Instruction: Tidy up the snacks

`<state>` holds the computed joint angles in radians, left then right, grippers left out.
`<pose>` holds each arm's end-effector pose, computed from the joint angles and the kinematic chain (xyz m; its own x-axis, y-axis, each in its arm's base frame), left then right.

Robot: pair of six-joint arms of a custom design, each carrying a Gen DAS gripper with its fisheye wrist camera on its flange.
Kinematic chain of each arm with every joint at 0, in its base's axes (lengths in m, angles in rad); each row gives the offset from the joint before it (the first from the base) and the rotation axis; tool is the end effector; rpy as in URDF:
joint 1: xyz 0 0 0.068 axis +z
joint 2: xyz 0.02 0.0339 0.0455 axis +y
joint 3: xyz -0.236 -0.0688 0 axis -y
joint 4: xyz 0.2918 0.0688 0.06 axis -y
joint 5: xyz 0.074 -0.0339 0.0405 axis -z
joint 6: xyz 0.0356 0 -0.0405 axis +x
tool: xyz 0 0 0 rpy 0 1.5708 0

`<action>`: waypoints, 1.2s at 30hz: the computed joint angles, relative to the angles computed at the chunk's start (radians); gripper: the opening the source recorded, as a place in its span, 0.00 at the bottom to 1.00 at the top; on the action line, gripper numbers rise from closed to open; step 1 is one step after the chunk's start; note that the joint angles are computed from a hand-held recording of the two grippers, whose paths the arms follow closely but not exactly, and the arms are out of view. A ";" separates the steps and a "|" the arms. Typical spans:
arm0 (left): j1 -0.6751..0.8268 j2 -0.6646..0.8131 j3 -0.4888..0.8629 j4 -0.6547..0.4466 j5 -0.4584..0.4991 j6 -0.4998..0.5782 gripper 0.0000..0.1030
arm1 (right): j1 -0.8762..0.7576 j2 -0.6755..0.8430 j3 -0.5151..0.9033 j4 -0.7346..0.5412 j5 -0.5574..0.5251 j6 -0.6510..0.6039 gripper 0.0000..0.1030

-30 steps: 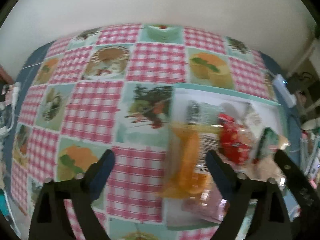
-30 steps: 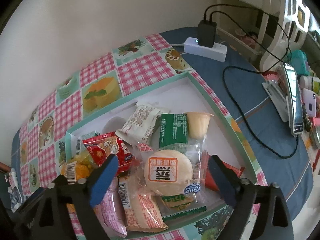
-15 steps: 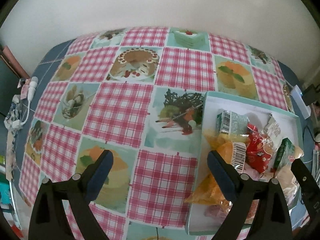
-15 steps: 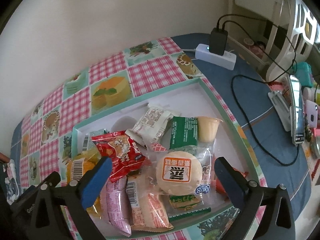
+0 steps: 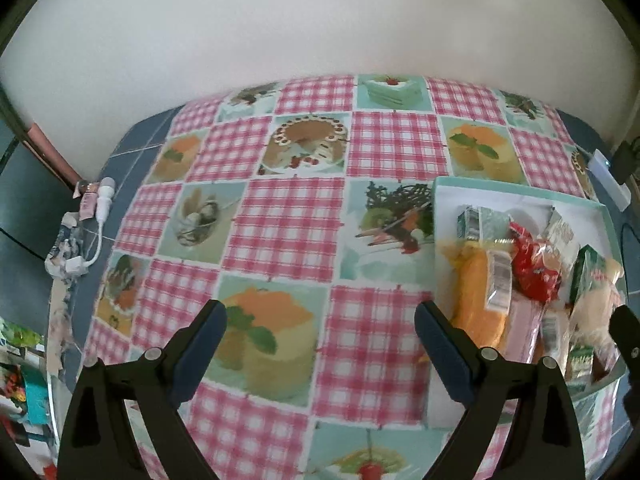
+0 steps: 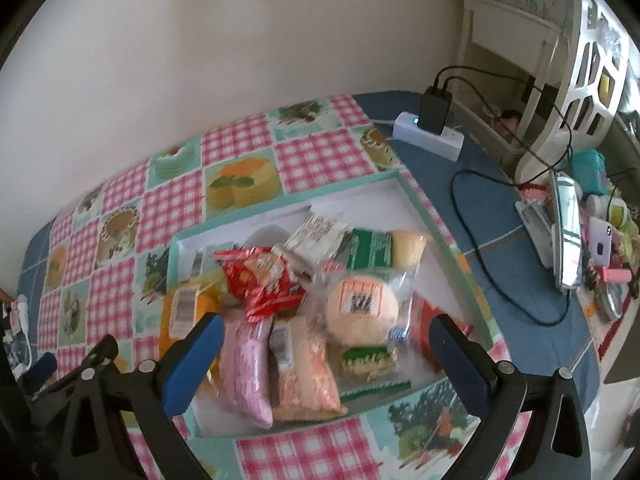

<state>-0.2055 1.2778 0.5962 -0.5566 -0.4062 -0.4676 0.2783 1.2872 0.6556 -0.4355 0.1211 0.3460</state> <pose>0.2487 -0.0375 0.1013 -0.8535 -0.2451 -0.4598 -0.3625 0.9132 0.1862 0.2682 0.0721 0.1204 -0.8657 0.1028 -0.4899 0.0818 0.9946 0.0642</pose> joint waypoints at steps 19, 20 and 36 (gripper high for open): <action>0.128 -0.599 -0.351 -0.217 0.018 0.093 0.92 | 0.196 -0.201 -0.191 -0.047 0.071 0.097 1.00; 0.129 -0.625 -0.362 -0.232 0.018 0.095 0.92 | 0.201 -0.210 -0.199 -0.051 0.076 0.101 1.00; 0.155 -0.669 -0.393 -0.243 0.046 0.123 0.92 | 0.237 -0.226 -0.227 -0.075 0.095 0.106 1.00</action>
<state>-0.0502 0.6089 0.2032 -0.7998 -0.3603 -0.3448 0.5156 1.0609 0.4288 -0.5102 0.2161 0.4521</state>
